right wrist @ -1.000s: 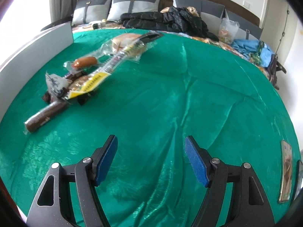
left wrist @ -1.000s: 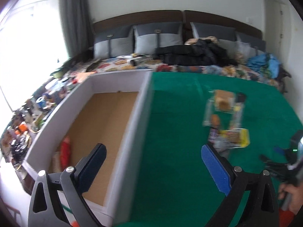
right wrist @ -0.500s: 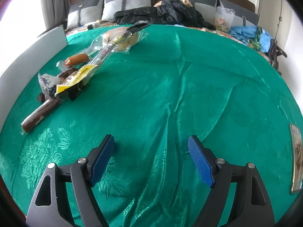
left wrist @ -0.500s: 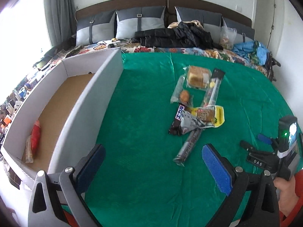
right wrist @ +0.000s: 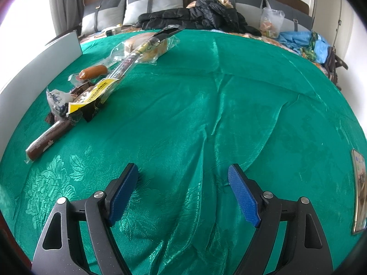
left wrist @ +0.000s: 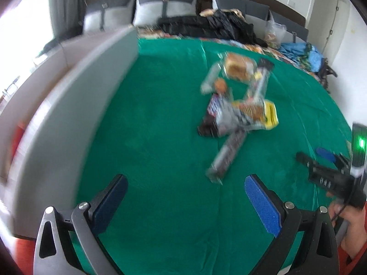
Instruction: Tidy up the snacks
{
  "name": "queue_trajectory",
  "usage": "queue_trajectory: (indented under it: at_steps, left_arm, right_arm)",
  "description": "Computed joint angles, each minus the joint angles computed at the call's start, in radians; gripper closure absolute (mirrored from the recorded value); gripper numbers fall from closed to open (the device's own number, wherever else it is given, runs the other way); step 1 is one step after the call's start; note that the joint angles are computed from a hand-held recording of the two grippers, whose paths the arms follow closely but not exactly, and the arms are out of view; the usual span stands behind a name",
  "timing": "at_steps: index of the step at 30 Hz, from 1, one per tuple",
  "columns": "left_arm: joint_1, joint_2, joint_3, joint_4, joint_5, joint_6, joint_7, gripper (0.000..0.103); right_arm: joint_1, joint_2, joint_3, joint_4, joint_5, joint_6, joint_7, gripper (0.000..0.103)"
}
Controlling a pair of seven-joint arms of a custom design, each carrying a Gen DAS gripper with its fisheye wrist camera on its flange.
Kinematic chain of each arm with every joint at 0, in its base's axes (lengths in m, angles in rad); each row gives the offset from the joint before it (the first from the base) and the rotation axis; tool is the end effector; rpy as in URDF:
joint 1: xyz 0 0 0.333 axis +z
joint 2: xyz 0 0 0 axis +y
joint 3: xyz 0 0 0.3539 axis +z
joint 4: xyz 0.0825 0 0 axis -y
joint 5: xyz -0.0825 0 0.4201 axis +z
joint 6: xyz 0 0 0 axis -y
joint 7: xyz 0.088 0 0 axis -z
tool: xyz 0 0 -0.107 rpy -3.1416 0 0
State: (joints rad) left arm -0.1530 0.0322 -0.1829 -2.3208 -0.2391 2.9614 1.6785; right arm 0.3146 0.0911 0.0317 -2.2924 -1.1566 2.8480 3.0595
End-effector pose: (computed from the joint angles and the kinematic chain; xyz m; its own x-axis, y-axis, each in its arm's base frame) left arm 0.5549 -0.1763 0.4078 -0.2510 -0.9613 0.1136 -0.8114 0.1450 -0.5662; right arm 0.5165 0.2381 0.3516 -0.0900 -0.9959 -0.0056 -0.7724 0.0733 -0.6308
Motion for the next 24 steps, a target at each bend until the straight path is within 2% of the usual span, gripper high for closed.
queue_trajectory:
  at_steps: [1,3,7,12,16,18,20,21,22,23,24]
  left_arm:
    - [0.004,0.011,-0.012,-0.007,-0.080,-0.002,0.076,0.002]
    - [-0.001,0.024,-0.011,-0.020,-0.072,0.002,0.090,0.002]
    - [0.001,0.039,-0.036,-0.022,-0.152,-0.009,0.226,0.002]
    - [-0.009,0.037,-0.038,-0.024,-0.180,-0.008,0.279,0.002]
    - [0.007,0.060,-0.058,0.043,-0.328,-0.075,0.399,0.002]
    - [-0.002,0.077,-0.050,0.080,-0.308,-0.085,0.388,0.003]
    - [-0.022,0.113,-0.033,0.137,-0.209,-0.114,0.347,0.012]
    - [-0.031,0.126,-0.025,0.151,-0.162,-0.118,0.324,0.024]
    - [-0.061,0.152,0.006,0.180,-0.046,-0.135,0.248,0.031]
    - [-0.074,0.171,0.020,0.203,0.016,-0.158,0.203,0.045]
    - [-0.078,0.181,0.023,0.214,0.046,-0.168,0.179,0.050]
  right_arm:
    - [0.000,0.000,0.000,0.000,0.000,0.000,0.000,0.020]
    - [0.000,0.000,0.000,0.000,0.000,0.000,0.000,0.020]
    - [0.000,0.000,0.000,0.000,0.000,0.000,0.000,0.020]
    - [0.000,-0.001,-0.001,-0.001,0.001,0.001,-0.001,0.020]
    - [0.000,-0.001,0.000,-0.001,0.002,0.001,-0.001,0.020]
    - [-0.001,-0.001,-0.001,-0.001,0.002,0.002,-0.002,0.020]
    - [-0.001,-0.001,-0.001,-0.001,0.001,0.002,-0.001,0.020]
    - [-0.001,-0.001,-0.001,-0.001,0.001,0.002,-0.001,0.020]
    - [-0.001,-0.001,-0.001,-0.001,0.001,0.002,-0.001,0.020]
    - [-0.001,-0.001,-0.001,-0.001,0.001,0.002,-0.001,0.020]
    - [-0.001,-0.001,-0.001,-0.002,0.001,0.003,-0.001,0.020]
